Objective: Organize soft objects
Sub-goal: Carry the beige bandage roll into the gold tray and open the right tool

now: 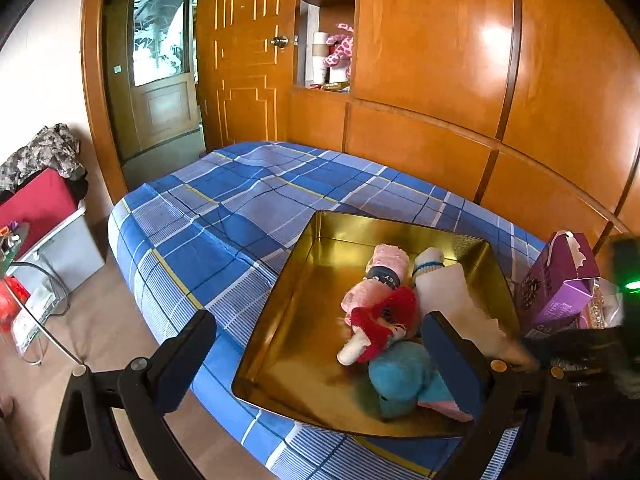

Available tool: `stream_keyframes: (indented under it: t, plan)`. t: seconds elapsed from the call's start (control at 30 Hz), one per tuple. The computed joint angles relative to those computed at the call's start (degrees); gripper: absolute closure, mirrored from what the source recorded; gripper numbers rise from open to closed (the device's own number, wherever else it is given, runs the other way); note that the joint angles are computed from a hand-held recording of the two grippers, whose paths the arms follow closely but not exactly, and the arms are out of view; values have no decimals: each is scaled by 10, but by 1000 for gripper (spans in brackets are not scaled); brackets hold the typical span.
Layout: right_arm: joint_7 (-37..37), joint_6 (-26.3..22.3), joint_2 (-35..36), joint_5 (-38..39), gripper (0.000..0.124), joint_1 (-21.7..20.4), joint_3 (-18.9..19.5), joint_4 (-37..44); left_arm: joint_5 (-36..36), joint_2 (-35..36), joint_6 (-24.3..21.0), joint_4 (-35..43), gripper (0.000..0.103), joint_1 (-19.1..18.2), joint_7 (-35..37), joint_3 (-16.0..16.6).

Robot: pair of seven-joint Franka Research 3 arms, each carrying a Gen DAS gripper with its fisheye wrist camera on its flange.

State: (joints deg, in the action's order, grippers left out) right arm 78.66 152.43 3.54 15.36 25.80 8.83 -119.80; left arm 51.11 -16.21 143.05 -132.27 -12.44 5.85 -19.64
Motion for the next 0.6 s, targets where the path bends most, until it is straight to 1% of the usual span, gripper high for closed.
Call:
stream_keyframes:
  t: [0.03, 0.1, 0.17, 0.3, 0.43, 0.53, 0.6]
  plan:
    - [41, 0, 28, -46, 84, 6, -4, 19, -1, 1, -1, 0, 0, 0, 1, 0]
    - [108, 8, 57, -109, 85, 18, -18, 36, -6, 4, 3, 1, 0, -2, 2, 1]
    - [139, 10, 68, -144, 85, 23, -28, 41, -7, 7, 8, 1, 0, -4, 3, 1]
    - [132, 23, 59, -132, 84, 15, -22, 30, -10, 16, 13, 5, 0, -7, 11, 2]
    - [127, 45, 46, -107, 83, 8, -17, 10, -12, 20, 9, 9, 0, -11, 15, 1]
    - [121, 58, 34, -95, 79, 5, -15, -5, -6, 20, 7, 11, 0, -12, 14, 0]
    - [122, 66, 20, -93, 79, 5, -13, -17, -3, 19, 7, 12, 0, -13, 13, -1]
